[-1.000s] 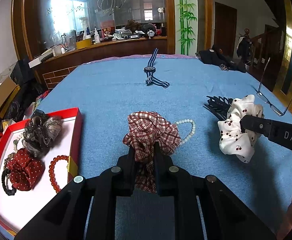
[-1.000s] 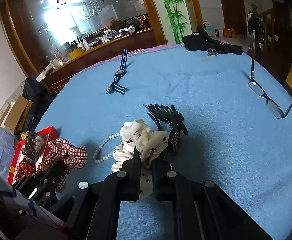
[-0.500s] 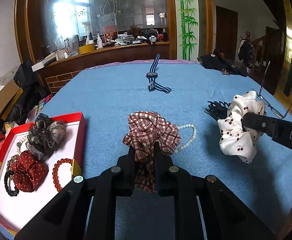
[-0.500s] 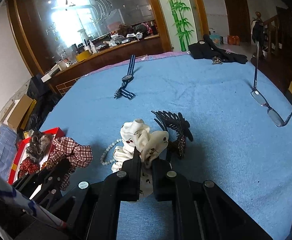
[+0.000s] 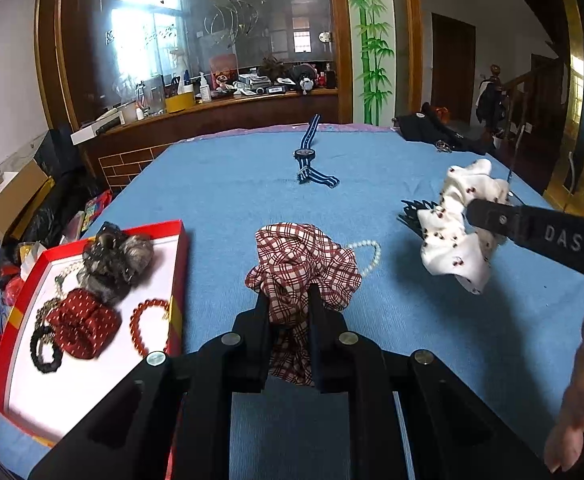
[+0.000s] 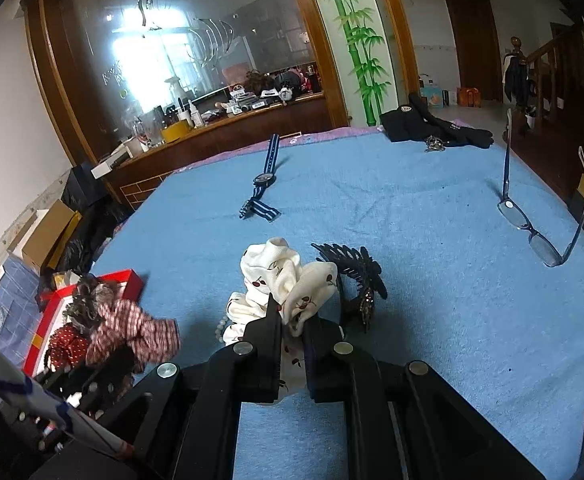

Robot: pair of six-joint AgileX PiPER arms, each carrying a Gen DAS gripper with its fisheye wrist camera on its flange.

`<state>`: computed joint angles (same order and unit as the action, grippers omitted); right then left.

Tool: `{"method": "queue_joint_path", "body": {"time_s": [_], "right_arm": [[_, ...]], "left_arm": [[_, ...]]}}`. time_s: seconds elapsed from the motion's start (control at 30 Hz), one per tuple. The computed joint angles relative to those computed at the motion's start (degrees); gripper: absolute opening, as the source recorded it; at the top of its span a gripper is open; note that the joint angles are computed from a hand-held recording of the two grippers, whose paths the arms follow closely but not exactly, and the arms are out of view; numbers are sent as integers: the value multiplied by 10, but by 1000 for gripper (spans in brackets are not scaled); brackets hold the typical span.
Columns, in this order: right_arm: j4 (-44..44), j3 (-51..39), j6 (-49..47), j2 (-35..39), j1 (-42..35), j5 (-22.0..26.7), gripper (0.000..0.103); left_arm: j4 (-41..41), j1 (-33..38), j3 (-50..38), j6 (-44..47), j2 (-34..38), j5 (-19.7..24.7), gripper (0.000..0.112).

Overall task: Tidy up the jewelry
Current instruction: 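Carry the plaid and white cherry-print scrunchies over the red box with both grippers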

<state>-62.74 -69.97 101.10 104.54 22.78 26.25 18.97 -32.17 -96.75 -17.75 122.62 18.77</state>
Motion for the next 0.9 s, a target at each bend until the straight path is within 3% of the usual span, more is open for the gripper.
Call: {"method": "queue_joint_path", "body": {"time_s": [0.33,0.57,0.9], "right_arm": [[-18,39,67,-29,53,13,10],[45,0,1,-21,88,40,10],[136,-120,-131,42,147,77,11]], "left_arm": [[-19,18,95,21,-73,-37,15],[-77,59,157,72,-116,-66,15],[-270,141,208,253,-152,-86,16]]}}
